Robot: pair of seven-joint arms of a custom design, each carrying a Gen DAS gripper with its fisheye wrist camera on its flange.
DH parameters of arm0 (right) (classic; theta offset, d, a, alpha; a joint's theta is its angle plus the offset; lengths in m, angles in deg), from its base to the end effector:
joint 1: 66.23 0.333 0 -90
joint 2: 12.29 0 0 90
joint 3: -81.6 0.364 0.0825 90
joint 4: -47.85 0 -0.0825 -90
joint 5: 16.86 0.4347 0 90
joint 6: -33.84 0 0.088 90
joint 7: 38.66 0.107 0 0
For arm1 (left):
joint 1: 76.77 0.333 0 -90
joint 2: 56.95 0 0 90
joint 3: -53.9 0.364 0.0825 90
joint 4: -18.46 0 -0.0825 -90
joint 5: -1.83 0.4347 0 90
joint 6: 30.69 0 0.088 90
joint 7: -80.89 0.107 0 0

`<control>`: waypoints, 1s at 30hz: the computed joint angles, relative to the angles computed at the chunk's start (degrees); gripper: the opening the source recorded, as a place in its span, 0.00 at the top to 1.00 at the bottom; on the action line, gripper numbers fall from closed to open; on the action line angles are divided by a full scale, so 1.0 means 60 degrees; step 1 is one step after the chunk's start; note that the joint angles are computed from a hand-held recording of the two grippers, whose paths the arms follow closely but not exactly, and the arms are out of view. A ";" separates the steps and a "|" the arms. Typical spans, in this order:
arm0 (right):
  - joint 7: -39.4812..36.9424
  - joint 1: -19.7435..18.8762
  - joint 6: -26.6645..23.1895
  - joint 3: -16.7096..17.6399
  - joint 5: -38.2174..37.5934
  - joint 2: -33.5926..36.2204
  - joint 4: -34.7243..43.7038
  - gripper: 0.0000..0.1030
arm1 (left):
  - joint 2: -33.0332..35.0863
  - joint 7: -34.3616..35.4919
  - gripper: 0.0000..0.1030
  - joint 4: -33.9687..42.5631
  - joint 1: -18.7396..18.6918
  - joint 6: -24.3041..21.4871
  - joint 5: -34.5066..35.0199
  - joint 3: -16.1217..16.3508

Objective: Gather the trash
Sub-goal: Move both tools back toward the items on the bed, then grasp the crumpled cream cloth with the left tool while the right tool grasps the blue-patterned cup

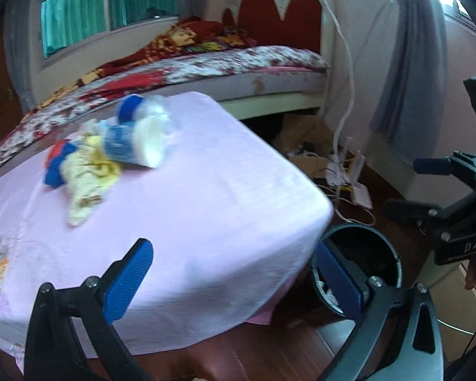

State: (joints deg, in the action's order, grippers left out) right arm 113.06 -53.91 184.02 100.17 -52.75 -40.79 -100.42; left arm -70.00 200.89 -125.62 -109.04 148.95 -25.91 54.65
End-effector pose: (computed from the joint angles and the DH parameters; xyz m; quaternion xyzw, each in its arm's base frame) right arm 0.3754 0.2481 0.4828 -0.6395 0.6787 -0.2841 0.2231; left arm 0.4580 -0.2329 0.4707 -0.4292 0.8038 -0.3568 0.2059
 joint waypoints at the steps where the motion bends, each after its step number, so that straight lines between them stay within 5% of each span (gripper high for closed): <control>1: 0.0070 -0.0092 0.0150 0.0092 -0.0160 0.0218 0.0205 0.00 | -0.0041 -0.0153 0.01 -0.0029 0.0264 0.0042 0.0128 -0.0110; 10: 0.1569 -0.0318 0.1024 0.0223 -0.2146 0.2431 0.2142 0.00 | 0.0170 -0.1186 0.01 0.0219 0.1772 0.0202 0.0995 0.0053; 14: 0.1620 0.0169 0.0730 -0.0225 -0.1934 0.3445 0.3141 0.00 | 0.0525 -0.1235 0.01 0.0510 0.1774 0.0427 0.0852 0.0531; 17: 0.2201 0.0368 0.0847 -0.0523 -0.2497 0.3892 0.3621 0.00 | 0.0915 -0.2040 0.03 0.0815 0.2662 0.0513 0.1604 0.0007; 20: 0.2589 0.0626 0.0775 -0.0811 -0.3293 0.4396 0.4229 0.00 | 0.1324 -0.0531 0.12 0.1409 0.1595 0.0243 -0.0330 0.0983; 23: 0.2493 0.0920 0.0810 -0.1189 -0.3643 0.4974 0.4809 0.00 | 0.1799 0.0707 0.20 0.2088 0.1401 -0.0153 -0.1882 0.1080; 28: 0.2288 0.1344 0.0864 -0.1884 -0.3569 0.5451 0.5201 0.00 | 0.2600 0.0518 0.21 0.2867 0.1944 -0.0330 -0.1955 0.0455; 30: 0.2216 0.1452 0.1165 -0.2143 -0.3447 0.5606 0.5298 0.00 | 0.2928 -0.0368 0.21 0.3144 0.2038 -0.0505 -0.1157 0.0444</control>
State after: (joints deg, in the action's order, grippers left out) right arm 126.36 -45.20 191.01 87.31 -73.43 -7.15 -68.63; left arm -52.43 198.68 -106.76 -96.81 145.92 -32.86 57.31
